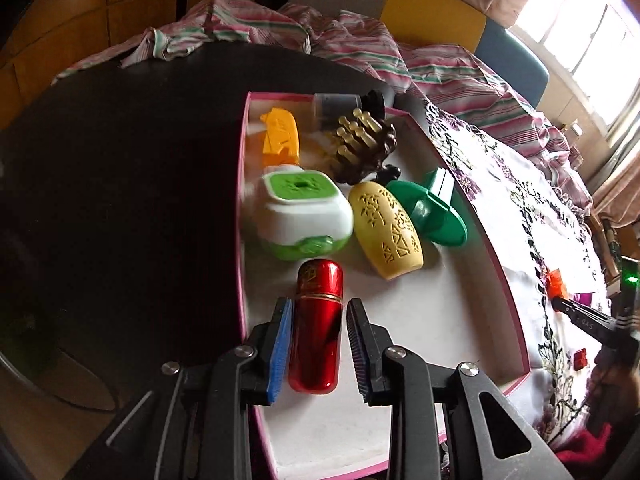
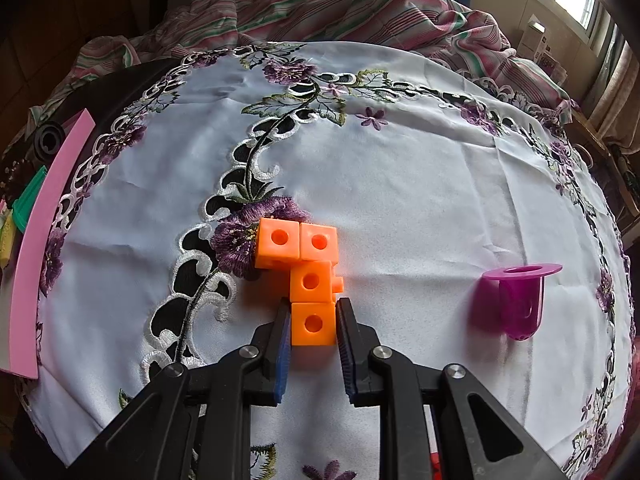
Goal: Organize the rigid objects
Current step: 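Lower the red cylinder into the tray and open the left gripper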
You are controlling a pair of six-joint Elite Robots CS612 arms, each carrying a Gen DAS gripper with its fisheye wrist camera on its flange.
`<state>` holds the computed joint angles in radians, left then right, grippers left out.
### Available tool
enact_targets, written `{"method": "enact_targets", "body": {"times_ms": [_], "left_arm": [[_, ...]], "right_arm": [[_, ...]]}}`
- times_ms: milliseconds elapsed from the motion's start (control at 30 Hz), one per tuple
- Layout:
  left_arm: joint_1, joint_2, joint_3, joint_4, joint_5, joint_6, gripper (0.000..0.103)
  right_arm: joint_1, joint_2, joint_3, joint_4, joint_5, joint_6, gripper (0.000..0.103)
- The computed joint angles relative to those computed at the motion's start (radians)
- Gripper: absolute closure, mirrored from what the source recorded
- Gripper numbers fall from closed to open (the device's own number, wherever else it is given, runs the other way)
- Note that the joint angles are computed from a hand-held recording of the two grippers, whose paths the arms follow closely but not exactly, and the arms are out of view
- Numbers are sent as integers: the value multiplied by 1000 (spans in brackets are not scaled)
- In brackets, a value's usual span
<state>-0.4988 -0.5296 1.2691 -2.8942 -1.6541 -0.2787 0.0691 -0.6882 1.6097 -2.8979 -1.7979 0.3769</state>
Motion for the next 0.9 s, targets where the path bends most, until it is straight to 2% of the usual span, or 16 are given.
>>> {"method": "enact_targets", "body": {"times_ms": [167, 300, 900], "left_arm": [[-15, -10, 24, -41, 89, 51, 74], [-26, -18, 42, -75, 148, 84, 69], [-28, -48, 88, -160, 202, 87, 60]], "right_arm": [[2, 0, -2, 5, -8, -4, 83], [5, 1, -6, 11, -20, -9, 83], [9, 1, -11, 16, -34, -8, 83]]}}
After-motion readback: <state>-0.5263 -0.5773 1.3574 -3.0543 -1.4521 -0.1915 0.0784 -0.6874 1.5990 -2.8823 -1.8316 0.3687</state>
